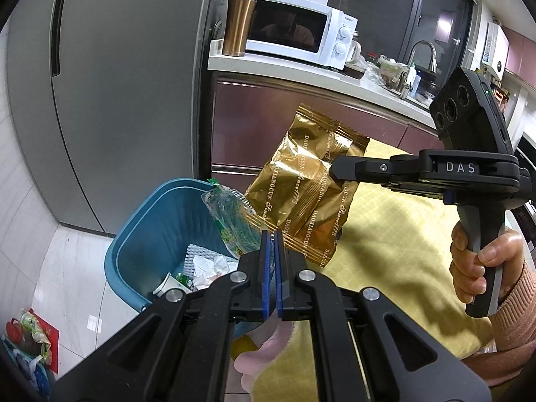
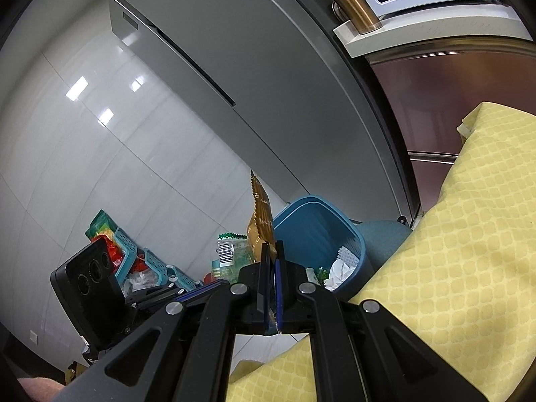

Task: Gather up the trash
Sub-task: 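Hold the gold bag and wrapper with both tools above the blue bin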

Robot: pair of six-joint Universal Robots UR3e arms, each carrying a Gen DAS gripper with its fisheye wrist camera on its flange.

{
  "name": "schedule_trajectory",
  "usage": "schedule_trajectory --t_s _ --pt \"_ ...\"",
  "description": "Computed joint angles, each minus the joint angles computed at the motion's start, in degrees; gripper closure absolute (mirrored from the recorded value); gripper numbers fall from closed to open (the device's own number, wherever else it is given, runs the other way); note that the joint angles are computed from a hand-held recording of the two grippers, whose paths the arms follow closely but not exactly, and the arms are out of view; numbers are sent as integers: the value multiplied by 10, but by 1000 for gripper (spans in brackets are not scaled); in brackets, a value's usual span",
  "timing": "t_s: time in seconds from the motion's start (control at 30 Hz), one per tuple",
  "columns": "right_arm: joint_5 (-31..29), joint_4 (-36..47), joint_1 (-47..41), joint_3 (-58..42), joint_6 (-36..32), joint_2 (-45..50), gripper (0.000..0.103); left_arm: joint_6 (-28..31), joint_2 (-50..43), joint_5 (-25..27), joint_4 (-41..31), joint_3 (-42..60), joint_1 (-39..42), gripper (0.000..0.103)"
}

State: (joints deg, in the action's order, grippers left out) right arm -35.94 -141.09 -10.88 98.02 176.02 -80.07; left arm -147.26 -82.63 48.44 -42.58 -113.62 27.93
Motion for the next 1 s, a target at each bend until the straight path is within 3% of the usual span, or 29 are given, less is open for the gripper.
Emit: schedule_trajectory --t_s 1.0 --pt "-74 -13 65 -88 38 81 101 -38 -77 41 57 16 -22 100"
